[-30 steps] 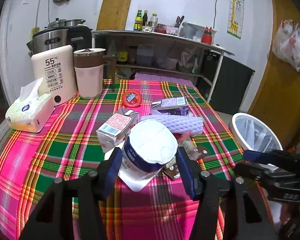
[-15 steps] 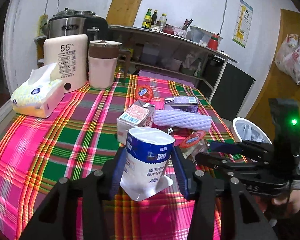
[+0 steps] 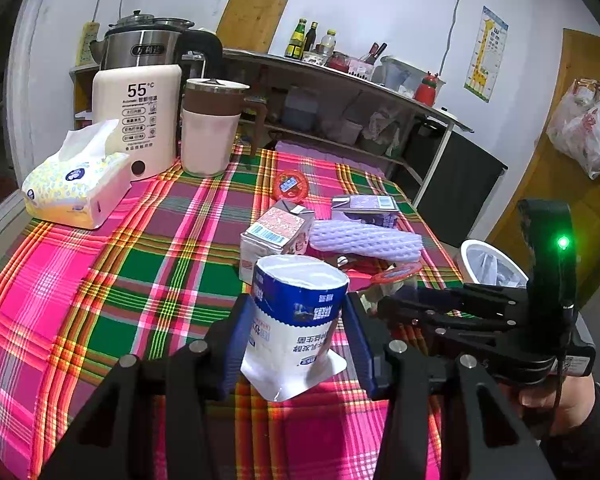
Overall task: Collect trash
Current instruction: 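Grasp the white milk-powder bag with the left tool while the right tool grasps the plastic cup, then carry the bag and cup over the bin and open both tools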
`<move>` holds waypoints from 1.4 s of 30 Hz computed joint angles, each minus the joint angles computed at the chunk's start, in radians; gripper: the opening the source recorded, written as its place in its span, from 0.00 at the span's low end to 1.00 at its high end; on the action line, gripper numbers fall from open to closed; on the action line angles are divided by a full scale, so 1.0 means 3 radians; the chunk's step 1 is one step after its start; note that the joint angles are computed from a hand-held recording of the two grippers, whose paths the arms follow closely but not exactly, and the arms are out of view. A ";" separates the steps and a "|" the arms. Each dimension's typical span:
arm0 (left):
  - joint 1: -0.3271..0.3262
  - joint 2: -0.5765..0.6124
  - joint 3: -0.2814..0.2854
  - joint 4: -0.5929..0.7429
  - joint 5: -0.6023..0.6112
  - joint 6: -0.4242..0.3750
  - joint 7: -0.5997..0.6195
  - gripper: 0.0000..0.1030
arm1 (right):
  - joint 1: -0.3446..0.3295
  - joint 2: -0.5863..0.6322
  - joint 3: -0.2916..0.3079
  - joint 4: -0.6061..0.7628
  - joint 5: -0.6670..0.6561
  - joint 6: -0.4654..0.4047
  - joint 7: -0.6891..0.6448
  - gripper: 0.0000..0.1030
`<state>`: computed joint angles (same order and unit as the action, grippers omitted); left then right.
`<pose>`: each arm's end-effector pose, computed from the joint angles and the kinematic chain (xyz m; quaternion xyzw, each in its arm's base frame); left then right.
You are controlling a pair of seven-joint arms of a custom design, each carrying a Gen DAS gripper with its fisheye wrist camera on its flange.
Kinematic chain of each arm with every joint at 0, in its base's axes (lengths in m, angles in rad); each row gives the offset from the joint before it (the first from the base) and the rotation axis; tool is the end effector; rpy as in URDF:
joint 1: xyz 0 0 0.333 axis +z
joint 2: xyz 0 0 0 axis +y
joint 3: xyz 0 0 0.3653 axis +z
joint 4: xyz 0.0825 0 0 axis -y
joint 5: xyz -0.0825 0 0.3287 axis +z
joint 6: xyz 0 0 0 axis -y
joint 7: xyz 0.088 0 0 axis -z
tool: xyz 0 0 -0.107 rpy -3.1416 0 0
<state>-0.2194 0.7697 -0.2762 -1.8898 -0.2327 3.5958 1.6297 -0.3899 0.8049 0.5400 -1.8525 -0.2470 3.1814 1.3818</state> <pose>0.6256 -0.2544 0.2988 -0.5916 0.6676 -0.4143 0.1808 0.6799 0.0446 0.2886 -0.7623 0.5482 -0.1448 0.3121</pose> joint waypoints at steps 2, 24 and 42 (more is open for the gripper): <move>0.0005 -0.0012 -0.0015 -0.0018 0.0017 0.0013 0.0000 0.46 | -0.0056 -0.0028 0.0040 -0.0073 0.0002 0.0071 0.0010 0.29; -0.0177 -0.0044 -0.0141 0.0168 0.0198 -0.0159 0.0107 0.45 | -0.0715 -0.0527 0.0002 -0.0957 -0.0703 0.0855 0.0967 0.29; -0.0588 0.0430 -0.0232 0.1386 0.0262 -0.0937 0.0480 0.45 | -0.0882 -0.0725 -0.0680 -0.1100 -0.1199 0.1199 0.1841 0.29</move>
